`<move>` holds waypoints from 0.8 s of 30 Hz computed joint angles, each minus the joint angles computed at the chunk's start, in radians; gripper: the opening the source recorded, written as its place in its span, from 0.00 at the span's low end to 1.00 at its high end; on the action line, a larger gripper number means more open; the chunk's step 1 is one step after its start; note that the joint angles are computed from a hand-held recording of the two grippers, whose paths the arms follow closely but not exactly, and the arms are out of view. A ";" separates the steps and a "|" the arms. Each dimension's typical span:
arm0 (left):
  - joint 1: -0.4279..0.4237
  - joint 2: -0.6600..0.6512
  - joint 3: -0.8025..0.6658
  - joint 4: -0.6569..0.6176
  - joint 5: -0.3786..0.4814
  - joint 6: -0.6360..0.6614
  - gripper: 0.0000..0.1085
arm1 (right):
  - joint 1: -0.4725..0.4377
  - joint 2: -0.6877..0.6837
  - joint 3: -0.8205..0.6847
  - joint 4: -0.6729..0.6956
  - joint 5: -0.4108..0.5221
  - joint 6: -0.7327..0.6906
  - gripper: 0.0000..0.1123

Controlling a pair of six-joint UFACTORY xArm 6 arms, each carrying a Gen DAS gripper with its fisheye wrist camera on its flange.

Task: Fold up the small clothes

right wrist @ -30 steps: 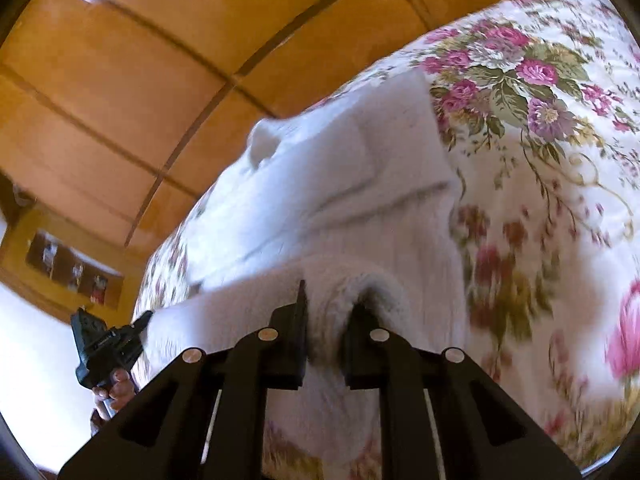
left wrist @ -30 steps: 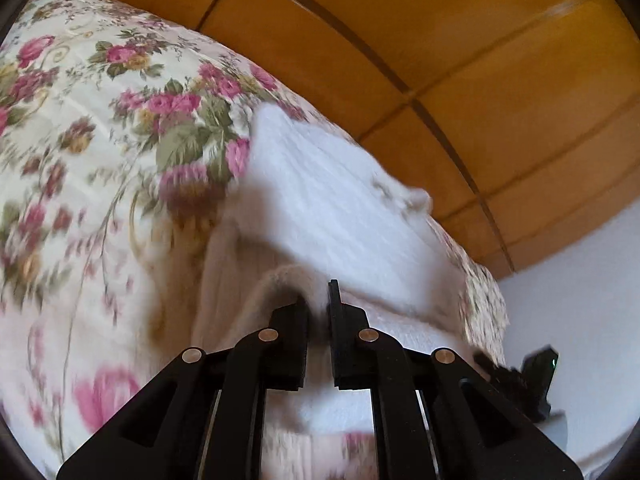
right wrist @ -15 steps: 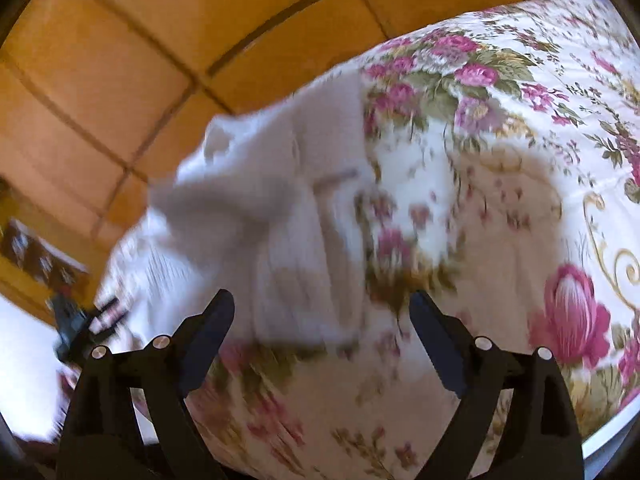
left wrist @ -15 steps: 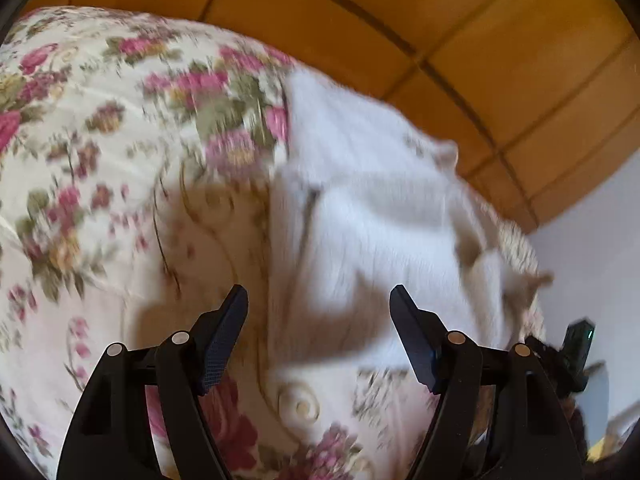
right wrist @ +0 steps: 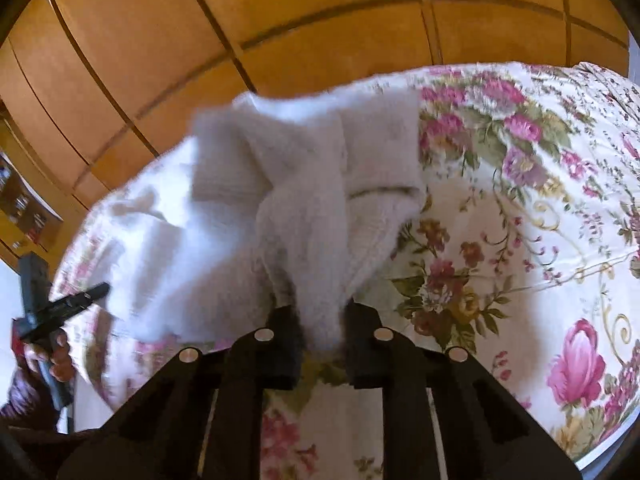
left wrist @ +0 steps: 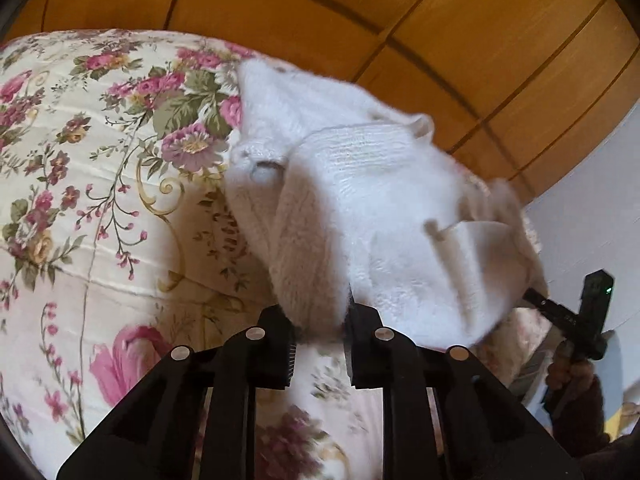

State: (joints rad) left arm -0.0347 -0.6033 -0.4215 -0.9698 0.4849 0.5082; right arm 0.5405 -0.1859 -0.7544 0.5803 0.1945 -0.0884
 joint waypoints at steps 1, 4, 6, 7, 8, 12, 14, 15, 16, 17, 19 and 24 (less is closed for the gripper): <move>0.005 -0.021 0.009 -0.007 0.013 0.001 0.16 | -0.001 -0.021 0.010 0.008 0.004 -0.001 0.12; 0.020 -0.132 0.062 -0.012 0.071 -0.030 0.15 | -0.002 -0.094 0.051 0.010 0.025 0.013 0.11; 0.030 -0.234 0.117 0.015 0.119 -0.078 0.15 | -0.003 -0.136 0.081 -0.007 0.037 0.033 0.11; 0.027 -0.276 0.141 0.031 0.134 -0.106 0.15 | -0.005 -0.171 0.107 -0.007 0.047 0.040 0.11; 0.036 -0.349 0.180 0.056 0.171 -0.151 0.15 | -0.010 -0.207 0.133 -0.005 0.061 0.044 0.11; 0.074 -0.611 0.316 0.200 0.309 -0.352 0.15 | -0.031 -0.360 0.262 -0.051 0.151 0.104 0.11; 0.092 -0.676 0.363 0.292 0.347 -0.481 0.16 | -0.046 -0.401 0.318 -0.050 0.192 0.125 0.11; 0.083 -0.684 0.371 0.371 0.350 -0.558 0.18 | -0.051 -0.403 0.337 -0.025 0.206 0.113 0.11; 0.075 -0.691 0.372 0.408 0.348 -0.593 0.23 | -0.056 -0.396 0.341 -0.031 0.214 0.110 0.11; 0.062 -0.685 0.363 0.453 0.331 -0.632 0.25 | -0.057 -0.385 0.342 -0.079 0.215 0.148 0.13; 0.033 -0.711 0.343 0.523 0.293 -0.666 0.25 | -0.062 -0.376 0.335 -0.150 0.222 0.214 0.16; -0.131 -0.637 0.265 0.536 0.123 -0.563 0.25 | -0.038 -0.373 0.282 -0.485 0.154 0.417 0.38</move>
